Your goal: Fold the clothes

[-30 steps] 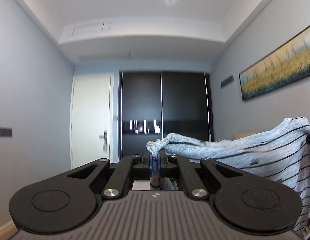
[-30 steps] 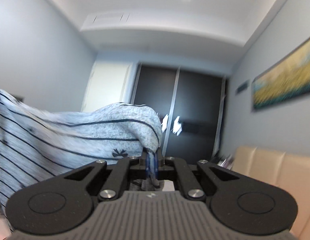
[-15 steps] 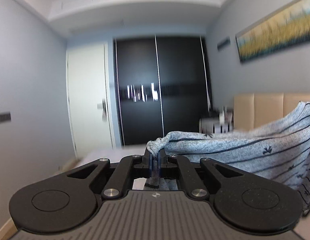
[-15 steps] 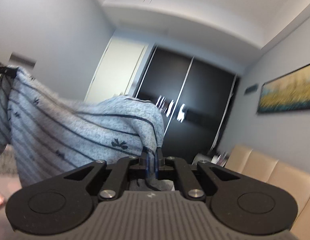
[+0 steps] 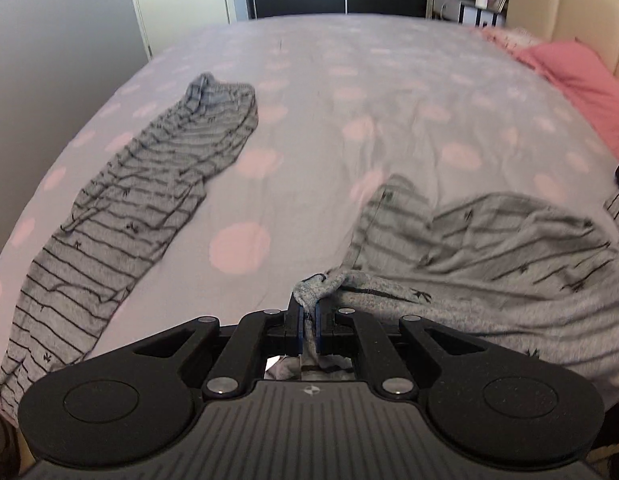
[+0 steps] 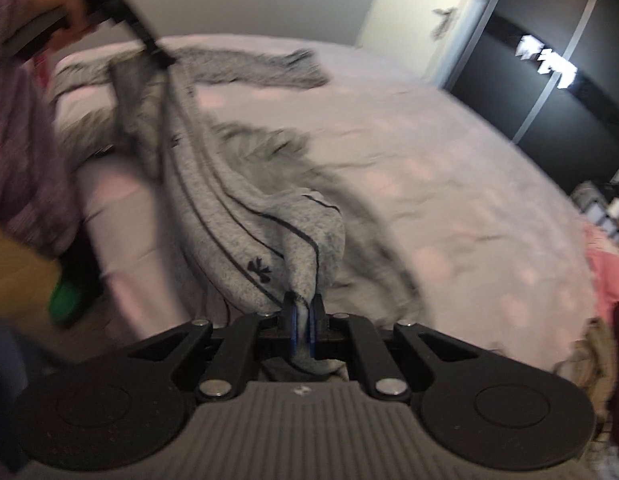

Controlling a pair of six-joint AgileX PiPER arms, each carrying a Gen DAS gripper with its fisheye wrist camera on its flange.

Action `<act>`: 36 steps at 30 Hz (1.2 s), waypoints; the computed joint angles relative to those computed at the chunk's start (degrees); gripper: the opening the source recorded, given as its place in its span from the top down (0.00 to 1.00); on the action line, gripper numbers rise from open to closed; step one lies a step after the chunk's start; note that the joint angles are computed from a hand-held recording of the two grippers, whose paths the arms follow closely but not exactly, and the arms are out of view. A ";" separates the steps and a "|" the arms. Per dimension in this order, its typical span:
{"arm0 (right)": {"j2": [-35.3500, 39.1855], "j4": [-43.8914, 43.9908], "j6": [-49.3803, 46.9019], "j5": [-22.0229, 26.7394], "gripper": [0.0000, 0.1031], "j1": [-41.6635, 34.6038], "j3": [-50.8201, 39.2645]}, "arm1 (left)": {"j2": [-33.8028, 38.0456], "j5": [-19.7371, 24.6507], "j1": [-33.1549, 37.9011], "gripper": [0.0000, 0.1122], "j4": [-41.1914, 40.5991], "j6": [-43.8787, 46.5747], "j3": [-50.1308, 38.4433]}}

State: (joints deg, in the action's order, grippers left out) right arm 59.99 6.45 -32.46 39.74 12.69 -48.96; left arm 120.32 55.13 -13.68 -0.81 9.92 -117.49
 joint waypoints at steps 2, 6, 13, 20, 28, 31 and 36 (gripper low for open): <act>0.40 4.86 -5.53 -0.12 0.93 0.55 3.31 | -0.86 -0.94 0.31 0.97 1.31 0.14 2.60; 5.81 11.90 -17.68 1.27 0.91 -0.65 3.16 | -0.68 -0.66 0.18 0.97 2.41 -0.41 3.92; 6.32 18.37 -25.74 12.62 0.61 -3.14 -1.39 | 0.40 -1.95 -0.70 0.97 4.36 -0.34 4.29; 6.86 20.03 -30.14 23.57 0.59 -12.08 -10.94 | 0.94 -1.66 -0.52 0.97 3.52 0.02 3.31; 21.45 15.27 -24.36 25.65 0.59 -14.95 -21.07 | 1.26 -1.60 -0.94 0.97 4.35 -0.32 3.07; 27.23 14.55 -25.15 27.50 0.56 -14.61 -22.64 | 1.34 -1.57 -1.02 0.97 4.34 -0.33 2.88; 30.50 13.00 -25.73 29.24 0.73 -14.36 -21.99 | 2.02 -1.26 -1.00 0.97 4.46 0.04 2.23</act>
